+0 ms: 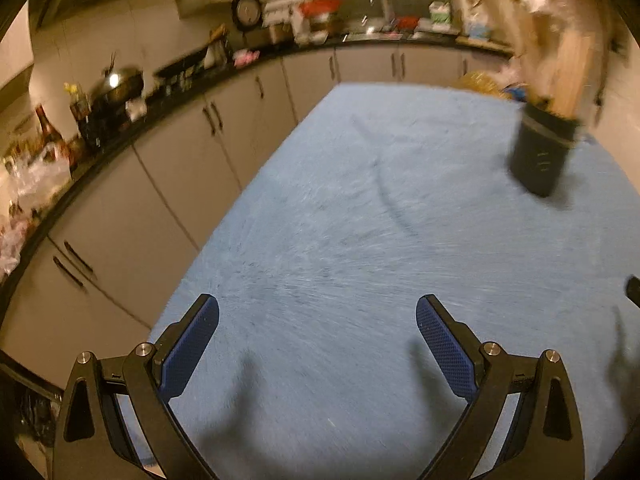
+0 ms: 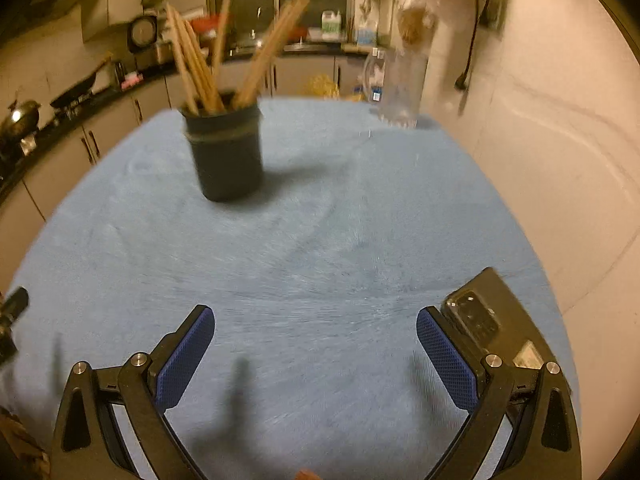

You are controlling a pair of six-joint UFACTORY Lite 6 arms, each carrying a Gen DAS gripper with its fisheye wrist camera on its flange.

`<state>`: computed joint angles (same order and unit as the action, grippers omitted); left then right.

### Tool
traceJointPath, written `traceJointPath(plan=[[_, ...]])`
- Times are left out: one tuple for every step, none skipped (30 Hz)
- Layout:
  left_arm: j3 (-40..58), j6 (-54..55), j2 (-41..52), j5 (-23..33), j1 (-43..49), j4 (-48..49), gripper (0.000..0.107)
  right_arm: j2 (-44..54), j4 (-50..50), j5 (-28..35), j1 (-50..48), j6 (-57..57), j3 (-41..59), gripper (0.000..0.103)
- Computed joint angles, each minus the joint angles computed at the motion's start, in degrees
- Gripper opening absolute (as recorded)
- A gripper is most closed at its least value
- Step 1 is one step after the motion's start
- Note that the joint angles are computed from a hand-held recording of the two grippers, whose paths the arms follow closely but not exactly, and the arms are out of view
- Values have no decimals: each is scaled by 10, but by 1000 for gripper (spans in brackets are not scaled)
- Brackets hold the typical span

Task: Organize utensils

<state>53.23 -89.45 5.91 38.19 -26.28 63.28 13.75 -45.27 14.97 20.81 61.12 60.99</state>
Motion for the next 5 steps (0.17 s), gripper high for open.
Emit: traceJointPath(plan=[[17, 29, 24, -29, 33, -16, 99, 18, 39, -4, -13, -40, 12, 102], [29, 60, 37, -54, 57, -35, 99, 30, 74, -9, -23, -74, 19, 102], [41, 88, 52, -77, 79, -58, 99, 47, 131, -16, -38, -129, 31, 102], [49, 102, 62, -90, 94, -68, 98, 57, 164, -17, -46, -161, 39, 102], [60, 122, 75, -107, 109, -85, 98, 65, 179, -17, -51, -177, 45, 102]])
